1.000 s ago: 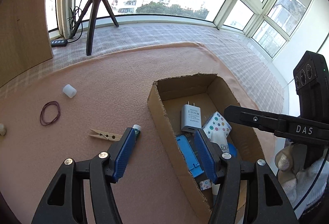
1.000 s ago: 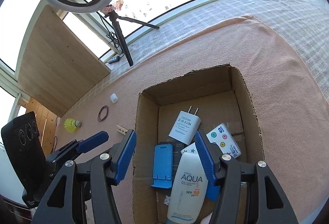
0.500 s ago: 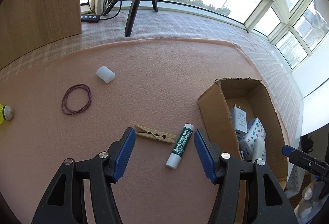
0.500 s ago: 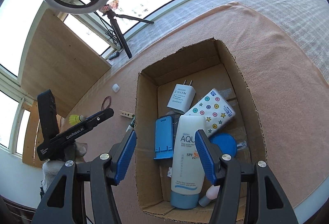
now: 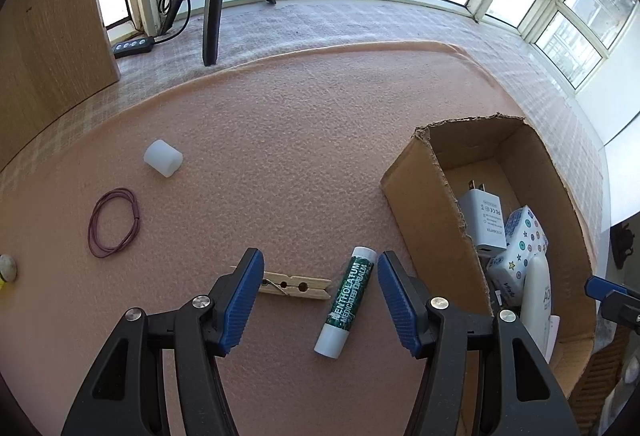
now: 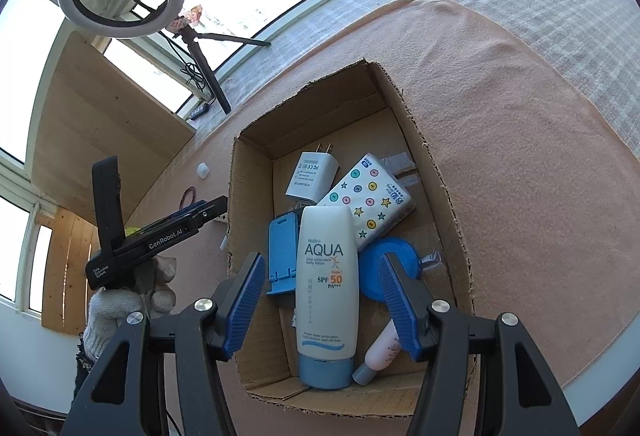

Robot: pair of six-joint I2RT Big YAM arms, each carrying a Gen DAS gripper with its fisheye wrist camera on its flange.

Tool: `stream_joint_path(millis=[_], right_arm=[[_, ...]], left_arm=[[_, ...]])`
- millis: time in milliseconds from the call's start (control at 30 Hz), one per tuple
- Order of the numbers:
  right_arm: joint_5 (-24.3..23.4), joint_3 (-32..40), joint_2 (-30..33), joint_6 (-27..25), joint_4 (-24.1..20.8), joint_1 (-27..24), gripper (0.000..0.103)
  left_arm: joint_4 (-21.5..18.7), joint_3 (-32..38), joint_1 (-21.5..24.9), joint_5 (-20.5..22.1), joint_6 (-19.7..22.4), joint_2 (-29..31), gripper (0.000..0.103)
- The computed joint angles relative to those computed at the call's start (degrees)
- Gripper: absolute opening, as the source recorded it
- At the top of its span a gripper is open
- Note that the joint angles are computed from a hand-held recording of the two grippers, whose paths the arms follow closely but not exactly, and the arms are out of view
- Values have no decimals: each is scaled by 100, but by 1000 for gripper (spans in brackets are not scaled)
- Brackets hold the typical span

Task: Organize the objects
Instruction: 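Lower the left gripper around the green Mentholatum lip balm and close, then lift the lip balm with the left gripper while the right gripper approaches the clothespin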

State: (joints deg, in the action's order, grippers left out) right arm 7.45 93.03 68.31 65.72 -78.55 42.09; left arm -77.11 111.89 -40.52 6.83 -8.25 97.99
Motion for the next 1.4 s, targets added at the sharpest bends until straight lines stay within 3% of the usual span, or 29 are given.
stream_joint_path(millis=[467, 800, 1000, 1100, 1167, 1233, 1300, 1400], right_arm=[[-245, -126, -70, 162, 139, -90, 55], [-312, 0, 49, 121, 106, -45, 55], [-374, -1, 69, 129, 183, -39, 55], [-363, 89, 133, 61, 188, -10, 55], [-359, 163, 192, 13, 208, 9, 55], [-359, 262, 278, -43, 216, 28, 55], [-369, 394, 398, -144, 224, 62, 55], [-412, 643, 612, -314, 220, 128, 55]], left_arm=[[92, -191, -232, -917, 987, 55, 68], [12, -260, -192, -809, 1519, -7, 67], [143, -757, -163, -782, 1595, -393, 66], [120, -1093, 14, -324, 1292, -621, 60], [236, -1346, 85, -296, 1217, -826, 55], [326, -1587, 121, -321, 1173, -1034, 46], [456, -1856, 202, -239, 1078, -1260, 30], [572, -2218, 349, -137, 878, -1582, 18]])
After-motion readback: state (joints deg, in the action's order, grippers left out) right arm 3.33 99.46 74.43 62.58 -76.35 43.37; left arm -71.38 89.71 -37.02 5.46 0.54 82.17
